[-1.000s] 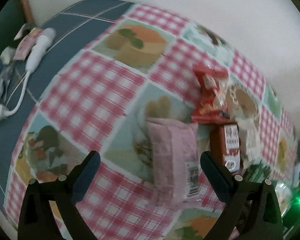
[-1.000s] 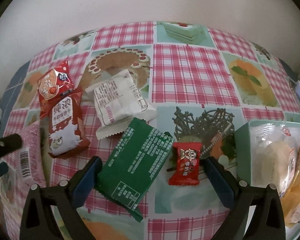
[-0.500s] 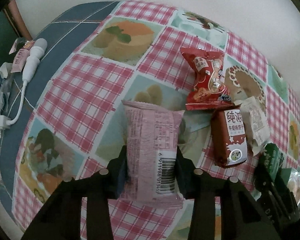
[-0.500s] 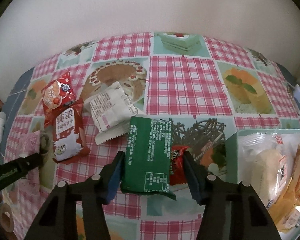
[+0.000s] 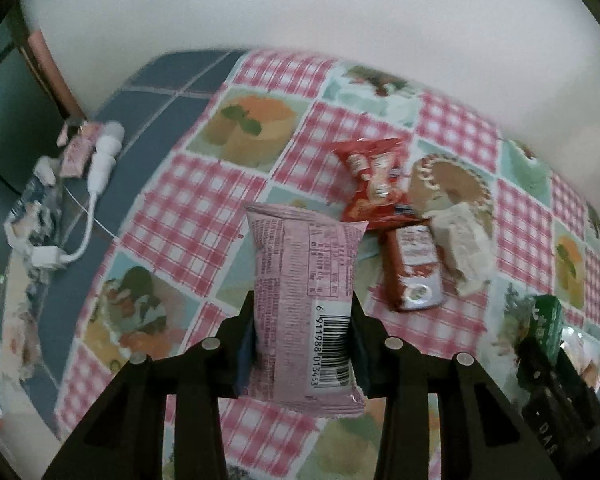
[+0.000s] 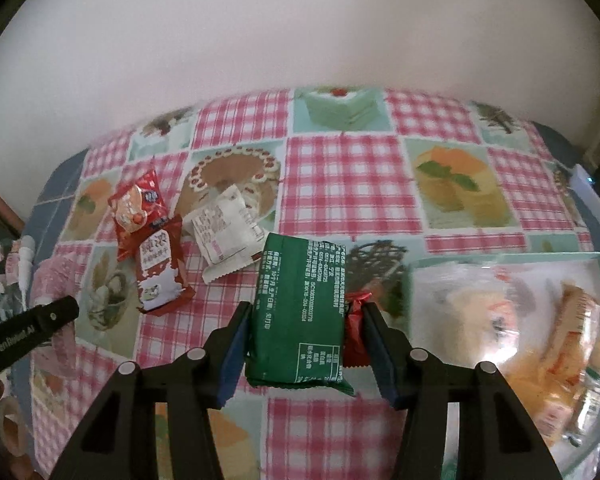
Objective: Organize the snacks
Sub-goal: 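Carry both packs over the tray and open both tools to drop them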
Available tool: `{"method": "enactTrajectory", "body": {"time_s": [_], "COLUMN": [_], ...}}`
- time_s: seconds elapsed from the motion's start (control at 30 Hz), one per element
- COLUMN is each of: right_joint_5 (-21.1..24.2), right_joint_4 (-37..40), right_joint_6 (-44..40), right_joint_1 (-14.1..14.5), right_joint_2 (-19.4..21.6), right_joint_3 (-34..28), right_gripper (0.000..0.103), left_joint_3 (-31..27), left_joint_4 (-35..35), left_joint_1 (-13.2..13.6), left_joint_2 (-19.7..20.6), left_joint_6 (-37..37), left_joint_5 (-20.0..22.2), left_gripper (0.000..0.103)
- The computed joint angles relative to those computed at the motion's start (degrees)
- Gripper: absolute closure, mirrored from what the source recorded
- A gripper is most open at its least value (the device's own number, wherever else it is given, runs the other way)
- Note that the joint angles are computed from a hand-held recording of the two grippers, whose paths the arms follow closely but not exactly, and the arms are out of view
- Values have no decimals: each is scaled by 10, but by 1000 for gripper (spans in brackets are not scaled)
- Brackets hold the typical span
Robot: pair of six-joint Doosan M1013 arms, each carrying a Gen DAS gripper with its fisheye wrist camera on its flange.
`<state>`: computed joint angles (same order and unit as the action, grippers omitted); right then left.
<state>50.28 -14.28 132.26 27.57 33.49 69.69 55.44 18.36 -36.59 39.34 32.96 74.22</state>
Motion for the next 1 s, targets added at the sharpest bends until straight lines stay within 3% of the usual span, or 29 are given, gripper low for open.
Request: {"method": "enactTrajectory", "body": {"time_s": [0.23, 0.53, 1.0], "right_joint_5": [-8, -19, -16], "right_joint_4": [-5, -29, -88], "right_joint_6": [25, 74, 167], "right_joint_1": [-2, -11, -25], "right_joint_2": [-42, -104, -187], "right_joint_3": [31, 99, 195], "right_gripper": [46, 46, 45], "left_joint_3": [-18, -27, -42], "left_joint_4": [15, 44, 32], "left_joint_1": [-17, -58, -108], "left_joint_2": [-7, -13, -9], "left_joint_6": [-13, -23, 45], "left_joint_5": [-1, -8, -41], "left_gripper": [61, 61, 61]}}
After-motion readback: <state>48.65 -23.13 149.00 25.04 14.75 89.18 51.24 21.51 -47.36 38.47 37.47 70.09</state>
